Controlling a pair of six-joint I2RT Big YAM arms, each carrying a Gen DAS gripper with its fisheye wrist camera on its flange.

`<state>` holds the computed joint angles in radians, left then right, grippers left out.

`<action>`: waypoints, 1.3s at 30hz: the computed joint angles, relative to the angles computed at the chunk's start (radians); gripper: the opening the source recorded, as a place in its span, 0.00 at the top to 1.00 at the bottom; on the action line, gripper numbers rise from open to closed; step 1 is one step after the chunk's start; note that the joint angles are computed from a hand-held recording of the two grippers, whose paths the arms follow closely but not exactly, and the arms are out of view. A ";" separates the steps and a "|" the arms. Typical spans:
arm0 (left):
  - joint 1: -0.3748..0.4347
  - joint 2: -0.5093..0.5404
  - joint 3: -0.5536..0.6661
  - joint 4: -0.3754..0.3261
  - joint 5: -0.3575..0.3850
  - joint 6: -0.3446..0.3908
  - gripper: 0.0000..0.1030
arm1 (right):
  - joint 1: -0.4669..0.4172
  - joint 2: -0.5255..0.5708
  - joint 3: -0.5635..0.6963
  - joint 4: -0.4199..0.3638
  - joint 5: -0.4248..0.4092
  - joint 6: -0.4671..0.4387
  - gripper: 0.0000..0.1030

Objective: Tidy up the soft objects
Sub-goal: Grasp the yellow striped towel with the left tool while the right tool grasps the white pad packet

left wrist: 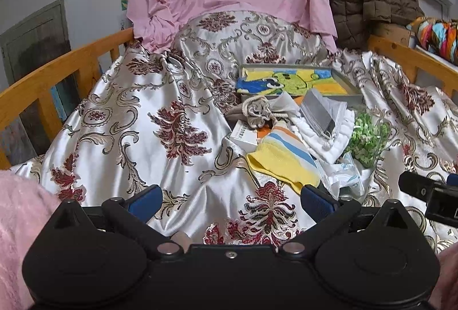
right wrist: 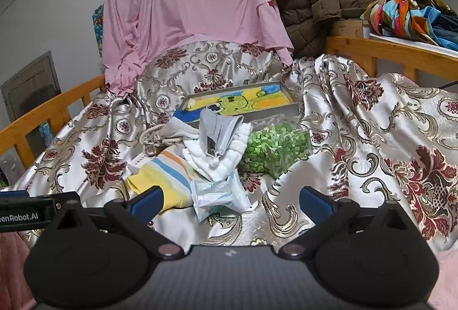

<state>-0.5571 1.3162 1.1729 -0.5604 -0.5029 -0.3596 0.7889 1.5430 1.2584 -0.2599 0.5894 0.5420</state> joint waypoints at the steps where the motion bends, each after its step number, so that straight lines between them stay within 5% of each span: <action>1: 0.000 0.013 0.014 -0.011 0.002 0.008 0.01 | -0.001 0.005 0.008 -0.012 -0.004 0.005 0.00; 10: 0.057 0.116 0.158 -0.088 0.110 0.128 0.01 | -0.056 0.038 0.094 -0.125 -0.107 -0.010 0.00; 17: 0.114 0.261 0.359 -0.166 0.230 0.316 0.01 | -0.102 0.116 0.216 -0.199 -0.185 -0.180 0.00; 21: 0.140 0.346 0.457 -0.217 0.283 0.402 0.01 | -0.141 0.170 0.296 -0.255 -0.302 -0.258 0.00; 27: 0.157 0.429 0.532 -0.264 0.355 0.456 0.01 | -0.193 0.247 0.393 -0.312 -0.459 -0.306 0.00; 33: 0.174 0.490 0.576 -0.292 0.461 0.437 0.02 | -0.203 0.313 0.457 -0.349 -0.478 -0.460 0.00; 39: 0.187 0.543 0.630 -0.327 0.531 0.409 0.07 | -0.215 0.362 0.492 -0.371 -0.547 -0.461 0.00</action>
<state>-0.3705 1.8590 1.8026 -0.8878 0.0278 0.0492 0.5740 1.9050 1.7499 -0.6307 0.0427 0.0811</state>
